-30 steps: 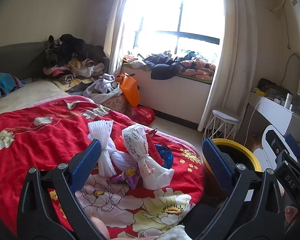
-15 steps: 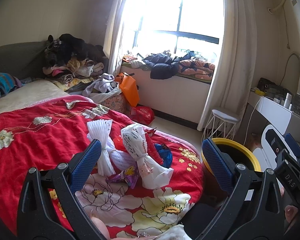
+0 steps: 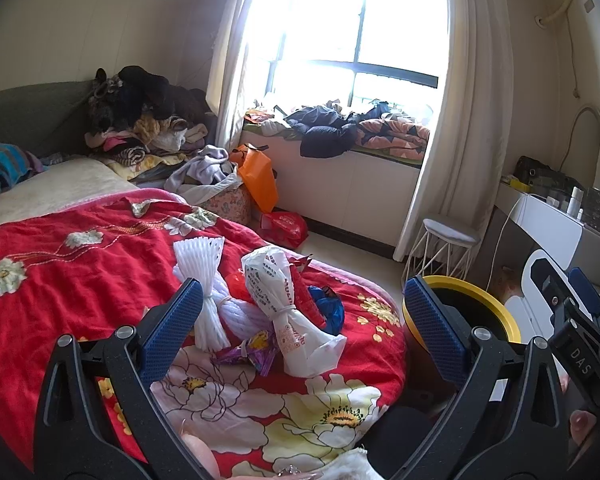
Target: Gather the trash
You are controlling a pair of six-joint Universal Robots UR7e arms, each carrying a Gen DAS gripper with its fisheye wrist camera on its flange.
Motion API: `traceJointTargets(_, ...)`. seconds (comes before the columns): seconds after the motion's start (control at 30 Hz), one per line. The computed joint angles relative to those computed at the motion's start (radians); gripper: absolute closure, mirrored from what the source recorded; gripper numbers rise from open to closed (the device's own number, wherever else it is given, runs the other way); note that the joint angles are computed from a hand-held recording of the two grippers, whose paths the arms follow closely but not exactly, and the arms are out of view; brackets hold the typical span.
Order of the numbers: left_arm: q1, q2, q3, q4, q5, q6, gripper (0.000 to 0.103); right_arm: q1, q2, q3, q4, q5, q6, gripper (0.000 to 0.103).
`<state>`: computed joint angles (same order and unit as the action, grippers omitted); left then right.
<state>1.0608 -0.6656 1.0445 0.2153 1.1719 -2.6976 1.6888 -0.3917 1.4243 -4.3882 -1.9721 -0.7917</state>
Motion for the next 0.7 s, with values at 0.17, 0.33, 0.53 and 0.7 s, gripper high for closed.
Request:
traceJointTargets(0.17, -0.004, 0.003, 0.010, 0.004, 0.005, -0.005, 0.010, -0.003, 0.003, 0.003, 0.001, 0.002, 0.008, 0.006)
traceJointTargets(0.33, 0.001, 0.014, -0.009, 0.028, -0.001, -0.027, 0.010, -0.007, 0.000, 0.008, 0.041, 0.016, 0.018, 0.006)
traceJointTargets(0.53, 0.017, 0.025, -0.058, 0.058, -0.006, -0.056, 0.010, -0.004, -0.006, 0.007, 0.124, 0.048, 0.020, 0.006)
traceJointTargets(0.7, 0.035, 0.037, -0.107, 0.081, -0.020, -0.081, 0.010, 0.006, -0.001, -0.016, 0.220, 0.069, 0.029, 0.006)
